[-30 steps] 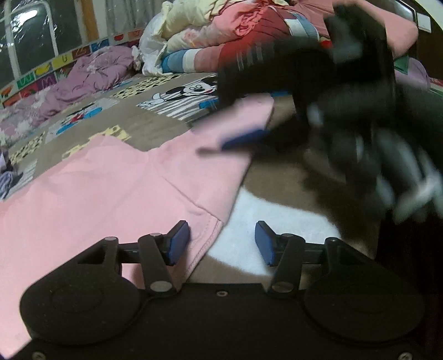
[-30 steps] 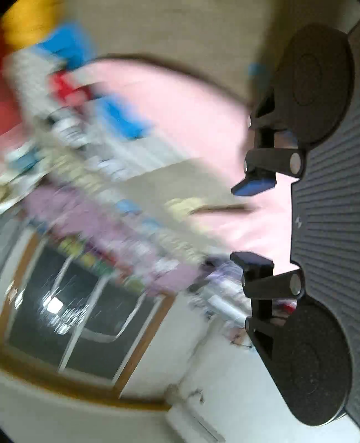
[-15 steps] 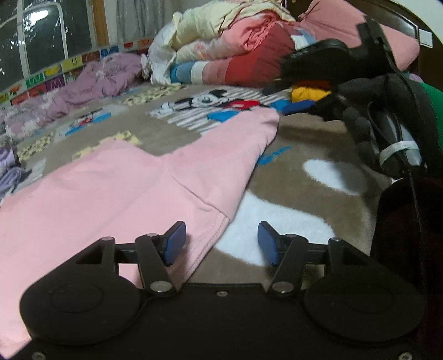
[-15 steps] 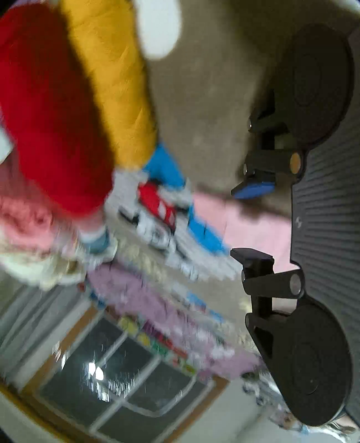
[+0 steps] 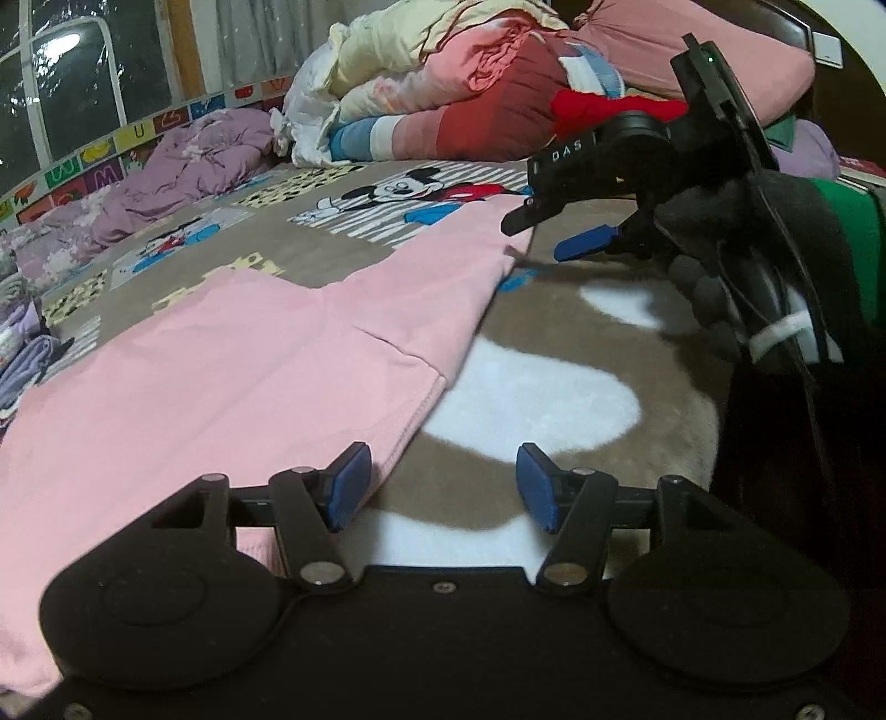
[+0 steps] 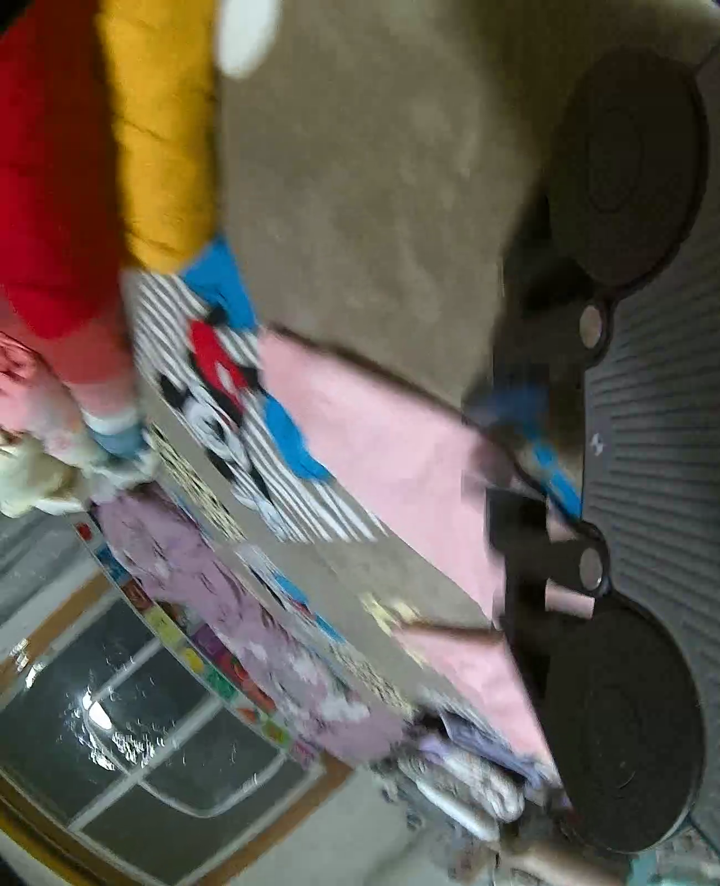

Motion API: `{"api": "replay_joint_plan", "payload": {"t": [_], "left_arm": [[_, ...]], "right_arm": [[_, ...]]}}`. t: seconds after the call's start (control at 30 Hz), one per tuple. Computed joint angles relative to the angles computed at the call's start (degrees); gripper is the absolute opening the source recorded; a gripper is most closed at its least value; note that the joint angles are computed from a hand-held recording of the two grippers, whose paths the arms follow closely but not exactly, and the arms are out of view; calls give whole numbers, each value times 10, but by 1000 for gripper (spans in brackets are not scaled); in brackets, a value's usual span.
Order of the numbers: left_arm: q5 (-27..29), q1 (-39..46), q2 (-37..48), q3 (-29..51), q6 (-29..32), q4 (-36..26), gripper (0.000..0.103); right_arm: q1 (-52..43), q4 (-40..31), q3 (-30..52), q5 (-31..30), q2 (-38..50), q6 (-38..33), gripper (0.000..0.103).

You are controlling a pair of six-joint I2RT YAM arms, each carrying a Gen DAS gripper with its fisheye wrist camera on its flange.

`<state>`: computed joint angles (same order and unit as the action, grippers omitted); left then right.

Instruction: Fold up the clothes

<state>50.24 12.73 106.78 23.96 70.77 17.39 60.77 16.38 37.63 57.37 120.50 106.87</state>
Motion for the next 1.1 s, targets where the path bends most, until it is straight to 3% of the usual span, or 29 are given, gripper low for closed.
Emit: {"api": "replay_joint_plan", "payload": {"t": [0.13, 0.2, 0.3, 0.37, 0.43, 0.57, 0.6, 0.67, 0.7, 0.77, 0.83, 0.9, 0.97, 1.1], "left_arm": [[22, 41, -15, -6, 56, -39, 58], [27, 49, -14, -19, 36, 11, 58], [25, 32, -8, -33, -17, 89, 58], [26, 3, -9, -46, -29, 133, 58], [-4, -52, -4, -73, -56, 228, 56], [-79, -192, 2, -67, -135, 308, 47], [-101, -222, 10, -57, -150, 313, 47], [-153, -259, 38, -21, -129, 266, 44], [-180, -275, 55, 0, -116, 238, 40], [-177, -270, 71, 17, -120, 215, 35], [-171, -265, 74, 23, -135, 206, 34], [-181, -276, 84, 13, -138, 241, 34], [-188, -282, 92, 8, -140, 264, 34], [-183, -276, 87, 7, -138, 254, 34]], "right_arm": [[32, -65, 3, 37, 8, 111, 52], [35, -56, -11, 47, 6, 124, 53], [12, -43, -20, 28, -14, 81, 53], [-14, 6, -40, 18, -16, 73, 57], [-49, 63, -61, 1, -11, 53, 57], [-119, 213, -95, -55, 5, -85, 54], [-138, 242, -103, -77, 8, -116, 51], [-163, 280, -122, -106, 10, -139, 31], [-174, 296, -135, -119, 7, -145, 27], [-198, 346, -159, -148, 13, -176, 17], [-216, 386, -172, -173, 21, -214, 15], [-229, 404, -174, -187, 25, -246, 13], [-236, 433, -176, -188, 41, -242, 11], [-238, 466, -165, -170, 78, -242, 8]]}}
